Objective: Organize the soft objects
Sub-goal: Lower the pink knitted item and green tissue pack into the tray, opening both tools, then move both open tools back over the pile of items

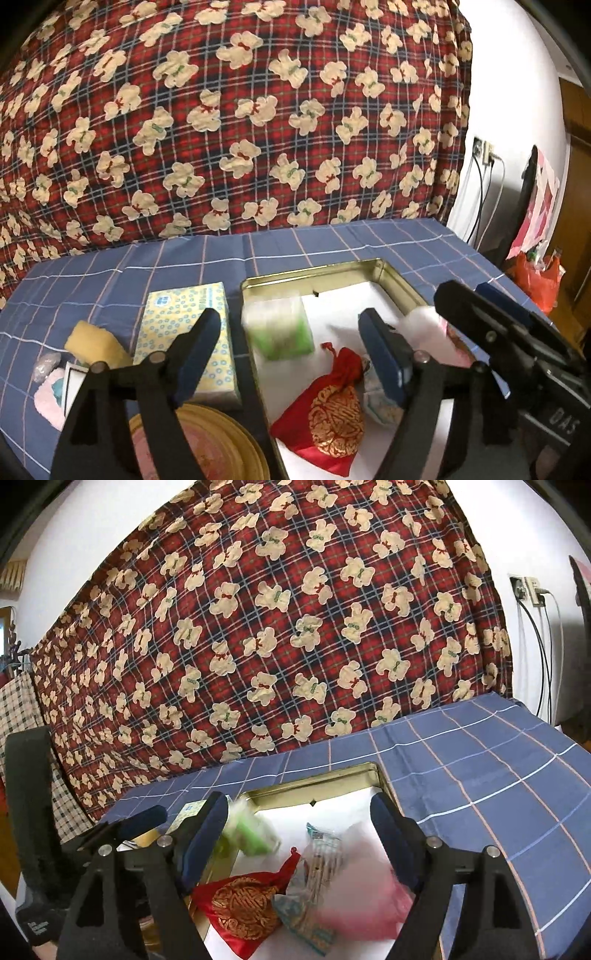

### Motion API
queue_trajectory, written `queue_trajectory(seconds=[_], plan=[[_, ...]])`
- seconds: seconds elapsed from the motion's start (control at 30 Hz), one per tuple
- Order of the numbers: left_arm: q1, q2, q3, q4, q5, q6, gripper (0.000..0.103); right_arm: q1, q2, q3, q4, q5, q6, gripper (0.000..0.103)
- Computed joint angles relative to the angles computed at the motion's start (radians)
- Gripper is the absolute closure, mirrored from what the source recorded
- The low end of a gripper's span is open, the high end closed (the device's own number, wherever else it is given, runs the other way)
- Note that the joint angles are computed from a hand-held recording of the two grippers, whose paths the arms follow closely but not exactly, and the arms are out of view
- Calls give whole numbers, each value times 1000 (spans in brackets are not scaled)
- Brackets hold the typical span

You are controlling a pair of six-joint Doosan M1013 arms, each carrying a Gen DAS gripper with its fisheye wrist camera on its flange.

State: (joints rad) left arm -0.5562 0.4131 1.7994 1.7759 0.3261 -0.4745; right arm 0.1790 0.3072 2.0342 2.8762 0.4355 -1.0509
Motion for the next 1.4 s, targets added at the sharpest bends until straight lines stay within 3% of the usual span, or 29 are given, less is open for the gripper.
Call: queue_trajectory(seconds=[0.27,0.4,0.57,0.93,1.07,1.27,1.37,1.4], plan=[[-8,-44,102,241,114,-274,9,18,-11,44,72,84,-68,22],[-3,-71,159,279,191,-325,7,50,-18,56,131,111,-159,22],[15,-102,220,197,292,-254,6,91,-17,60,144,128,-231,22],[93,-115,284,-36,261,-110,9,179,16,38,82,119,-302,21],[102,-120,297,-35,228,-115,10,199,24,33,65,117,-335,21],[106,-107,285,-107,181,-2,18,215,39,15,51,78,-337,21],[113,-104,276,-148,150,56,26,227,45,7,47,66,-354,21],[117,-101,271,-176,134,97,35,231,46,4,43,62,-357,21]])
